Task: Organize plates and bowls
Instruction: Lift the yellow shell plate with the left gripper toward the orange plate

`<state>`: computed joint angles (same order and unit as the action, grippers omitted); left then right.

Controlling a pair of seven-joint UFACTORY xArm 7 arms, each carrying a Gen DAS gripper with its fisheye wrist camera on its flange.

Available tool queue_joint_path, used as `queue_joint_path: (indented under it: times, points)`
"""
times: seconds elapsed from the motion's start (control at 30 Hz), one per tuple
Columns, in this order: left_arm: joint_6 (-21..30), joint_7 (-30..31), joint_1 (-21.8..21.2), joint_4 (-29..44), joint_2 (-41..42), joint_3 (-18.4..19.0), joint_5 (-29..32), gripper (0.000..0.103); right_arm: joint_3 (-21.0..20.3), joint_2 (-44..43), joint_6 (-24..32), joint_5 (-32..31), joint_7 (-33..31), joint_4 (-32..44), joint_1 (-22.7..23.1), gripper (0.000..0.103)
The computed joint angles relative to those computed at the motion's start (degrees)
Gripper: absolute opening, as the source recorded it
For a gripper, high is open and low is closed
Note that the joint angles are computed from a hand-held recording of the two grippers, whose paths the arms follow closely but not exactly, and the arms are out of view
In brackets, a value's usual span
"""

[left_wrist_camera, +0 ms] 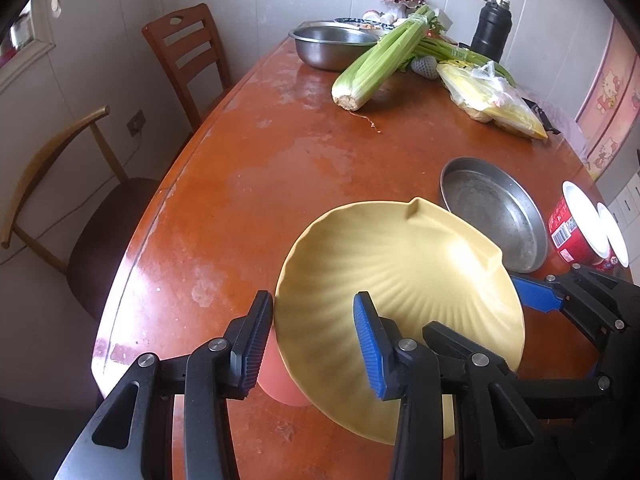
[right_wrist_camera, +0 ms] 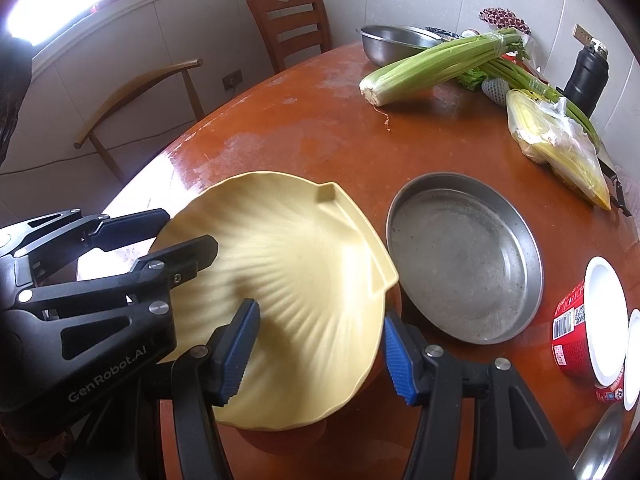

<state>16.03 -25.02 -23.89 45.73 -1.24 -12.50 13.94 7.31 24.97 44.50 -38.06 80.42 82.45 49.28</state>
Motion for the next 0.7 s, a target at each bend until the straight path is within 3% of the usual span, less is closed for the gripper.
queue_joint_path:
  times: [0.7]
  points:
    - [-1.2,0.6,0.4,-1.5,-2.4,-0.4,-0.8,0.044,0.1,-0.9,2.2,-2.0,2.3,0.1,0.7,0.059]
